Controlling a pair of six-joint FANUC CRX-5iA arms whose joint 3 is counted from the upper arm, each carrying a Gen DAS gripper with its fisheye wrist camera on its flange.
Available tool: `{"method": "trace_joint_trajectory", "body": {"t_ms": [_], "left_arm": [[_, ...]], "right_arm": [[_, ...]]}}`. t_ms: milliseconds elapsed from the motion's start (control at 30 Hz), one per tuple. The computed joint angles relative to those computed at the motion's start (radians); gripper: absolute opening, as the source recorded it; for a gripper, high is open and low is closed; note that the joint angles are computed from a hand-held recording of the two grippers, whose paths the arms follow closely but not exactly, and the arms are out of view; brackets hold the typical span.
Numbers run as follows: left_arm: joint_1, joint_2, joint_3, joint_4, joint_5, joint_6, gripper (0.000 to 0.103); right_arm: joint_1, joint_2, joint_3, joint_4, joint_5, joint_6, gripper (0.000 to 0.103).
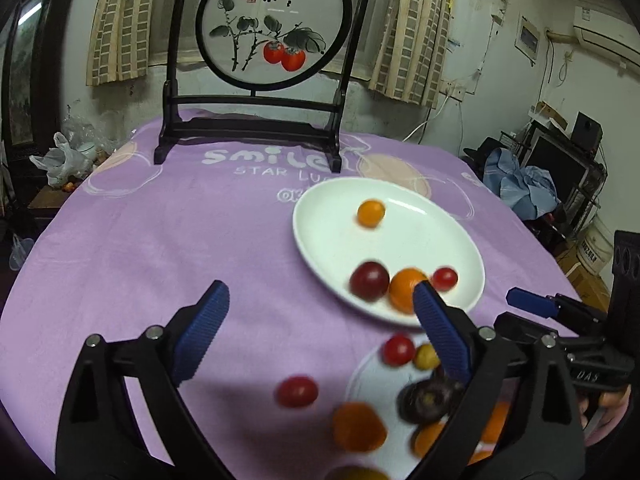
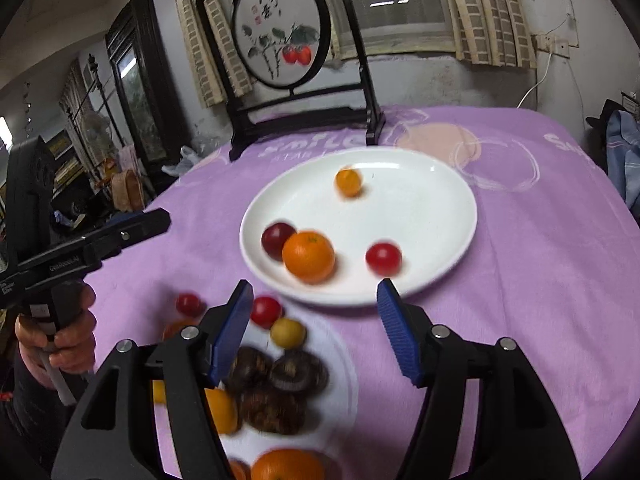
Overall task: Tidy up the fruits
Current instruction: 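Place the mandarin and orange tomato on the oval plate, open both tools, then grasp the yellow-green tomato with the left tool while the right tool grasps a mandarin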
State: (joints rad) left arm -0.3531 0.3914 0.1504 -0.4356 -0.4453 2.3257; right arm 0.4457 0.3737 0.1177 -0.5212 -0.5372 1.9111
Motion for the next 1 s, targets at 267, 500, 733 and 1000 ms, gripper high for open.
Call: {"method": "trace_joint_trajectory", "body": {"t_ms": [267, 500, 733, 1000], "left_arm": [[-0.005, -0.080, -0.160, 0.069, 0.041, -0.085, 0.097], [0.001, -0.127, -0.241, 0.048, 0.068, -0.019, 0.097], [-0.010, -0.124, -0.222, 0.002, 0.035, 0.030, 0.097], [-0.034, -0.115, -0.193, -0.062, -0.006, 0.069, 0.097]], "right_arm": [[0.019, -0.045, -0.080, 0.058, -0.053, -0.021, 0.065], [0.019, -0.064, -0.113, 0.050, -0.089, 0.013, 0.065], [0.046, -0.070, -0.145, 0.116, -0.085, -0.014, 0.065], [0.054, -0.060, -0.141, 0.140, -0.115, -0.017, 0.053]]}}
